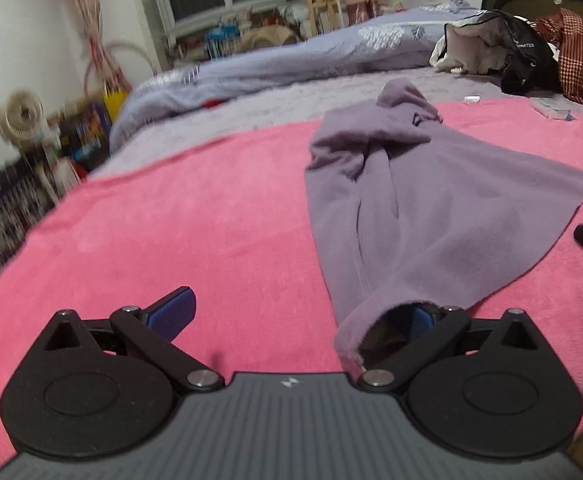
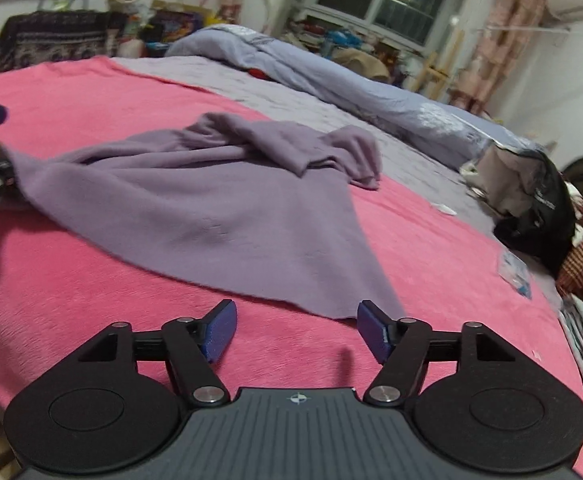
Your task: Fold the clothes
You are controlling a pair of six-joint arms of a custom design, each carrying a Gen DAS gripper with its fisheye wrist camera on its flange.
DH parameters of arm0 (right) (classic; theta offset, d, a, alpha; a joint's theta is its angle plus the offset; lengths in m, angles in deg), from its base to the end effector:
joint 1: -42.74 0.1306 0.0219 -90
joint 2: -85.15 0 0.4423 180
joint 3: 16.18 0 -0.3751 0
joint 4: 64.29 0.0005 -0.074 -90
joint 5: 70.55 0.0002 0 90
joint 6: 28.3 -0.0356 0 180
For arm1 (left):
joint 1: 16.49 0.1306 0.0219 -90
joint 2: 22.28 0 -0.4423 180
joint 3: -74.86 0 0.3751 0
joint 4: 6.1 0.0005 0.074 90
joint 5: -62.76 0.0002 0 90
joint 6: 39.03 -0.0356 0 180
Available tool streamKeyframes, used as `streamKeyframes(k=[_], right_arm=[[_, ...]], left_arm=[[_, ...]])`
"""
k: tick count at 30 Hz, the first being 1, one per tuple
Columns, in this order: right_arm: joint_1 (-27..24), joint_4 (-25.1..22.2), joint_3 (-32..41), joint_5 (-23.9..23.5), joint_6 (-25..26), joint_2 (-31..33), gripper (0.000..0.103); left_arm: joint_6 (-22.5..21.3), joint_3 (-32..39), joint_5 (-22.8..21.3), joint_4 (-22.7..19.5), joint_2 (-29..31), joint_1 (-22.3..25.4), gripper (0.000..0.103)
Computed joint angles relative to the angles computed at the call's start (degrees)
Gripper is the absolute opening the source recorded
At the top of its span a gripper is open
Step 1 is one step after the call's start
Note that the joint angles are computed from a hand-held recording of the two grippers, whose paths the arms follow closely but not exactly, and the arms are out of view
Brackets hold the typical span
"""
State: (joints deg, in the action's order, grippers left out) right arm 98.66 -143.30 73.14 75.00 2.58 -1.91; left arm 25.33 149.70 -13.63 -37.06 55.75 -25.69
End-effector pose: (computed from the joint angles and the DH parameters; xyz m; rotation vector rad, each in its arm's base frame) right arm 0.2661 0.3401 0.4552 0.1367 2.2073 -0.5050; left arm 0.3880 -0.0718 0.4813 0.7716 2.0060 -0.0908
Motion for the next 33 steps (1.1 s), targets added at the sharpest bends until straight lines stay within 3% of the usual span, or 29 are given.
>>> streamKeyframes(k=[3,9,12,16,20,23,25,26,28,31,33], right_arm=[[-1.27,-2.96,-1.01,1.00,-3.07,-0.52,0.071],[-2.57,-10.53,-1.52,4.12,-9.35,0.42,0.071],[-3.63,-13.31,-2.22,4.88,-13.55,0.08,0.070],[-4.55,-11.14,-4.11,4.28,-12.58,-1.74,0.070],[-6.30,-2.27,-6.54,2.93,-4.12,-3.55,0.070],[-8.52,5.91,-8.18,1.25,1.28,-4.69,0.059],[-9.82,11.02,-8.98,-0.51,2.83,-5.79,0.007],[-9.97,12.00,-8.90,-0.55,1.51,-6.17,0.007],[-8.69,11.00,-8.10,3.96,-2.35,-6.47,0.007],[-6.42,5.43,-5.95,11.23,-10.01,-6.87,0.006],[-5.37,0.85,-4.48,13.66,-15.48,-7.47,0.006]], left_arm=[[1.34,0.40,0.91,1.14,0.03,0.57,0.099],[6.46,5.42,3.63,-2.58,3.34,1.60,0.080],[7.75,7.05,4.28,-3.04,4.28,1.99,0.078],[6.34,8.29,4.16,-4.85,5.33,2.07,0.078],[3.53,7.84,5.88,-8.09,5.13,2.29,0.088],[2.12,6.12,3.51,-7.66,4.18,0.98,0.088],[1.52,4.62,2.67,-6.21,2.98,0.47,0.087],[1.20,3.89,2.70,-5.46,2.33,0.50,0.087],[0.62,3.23,2.73,-4.94,1.63,0.76,0.084],[1.39,3.15,2.67,-4.80,1.32,1.23,0.083],[2.47,3.46,2.83,-4.87,1.56,1.43,0.083]])
